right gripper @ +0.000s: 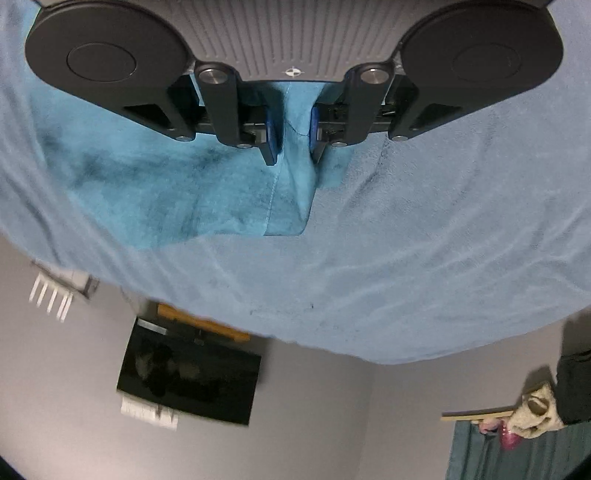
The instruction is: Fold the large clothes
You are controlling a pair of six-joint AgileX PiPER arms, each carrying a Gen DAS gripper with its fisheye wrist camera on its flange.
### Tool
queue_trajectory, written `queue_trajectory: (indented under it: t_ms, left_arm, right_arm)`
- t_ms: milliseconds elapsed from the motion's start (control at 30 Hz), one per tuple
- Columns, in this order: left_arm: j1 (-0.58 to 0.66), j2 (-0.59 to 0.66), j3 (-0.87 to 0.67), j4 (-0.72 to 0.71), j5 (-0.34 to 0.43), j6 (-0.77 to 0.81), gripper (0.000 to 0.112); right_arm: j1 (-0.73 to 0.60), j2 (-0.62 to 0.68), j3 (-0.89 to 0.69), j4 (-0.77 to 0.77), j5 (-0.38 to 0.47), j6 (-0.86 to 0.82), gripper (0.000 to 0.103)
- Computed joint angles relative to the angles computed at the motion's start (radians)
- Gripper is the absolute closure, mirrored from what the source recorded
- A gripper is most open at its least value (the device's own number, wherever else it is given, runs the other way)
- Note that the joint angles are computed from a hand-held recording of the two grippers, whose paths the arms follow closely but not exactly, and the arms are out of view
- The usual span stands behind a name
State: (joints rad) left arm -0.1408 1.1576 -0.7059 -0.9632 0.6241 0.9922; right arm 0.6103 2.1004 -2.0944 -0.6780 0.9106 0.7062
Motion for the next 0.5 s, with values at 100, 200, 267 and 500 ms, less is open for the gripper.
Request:
queue_trajectory:
  t_ms: [100,200,267,500]
  left_arm:
    - [-0.007,0.016,-0.003,-0.012,-0.009,0.012,0.053]
    - [0.002,0.026,-0.004,-0.042,0.000,0.038,0.053]
    - [0.014,0.025,0.004,-0.069,0.005,0.066,0.052]
    - [0.110,-0.061,0.070,-0.134,0.058,0.124,0.035]
  right_arm:
    - [-0.017,0.030,-0.008,0.137,-0.043,-0.041,0.074]
    - [0.022,0.028,-0.002,0.059,-0.021,-0.050,0.066]
    - [0.027,-0.086,0.152,0.054,-0.115,0.020,0.054]
    - [0.227,-0.654,0.822,-0.352,-0.088,0.665,0.016]
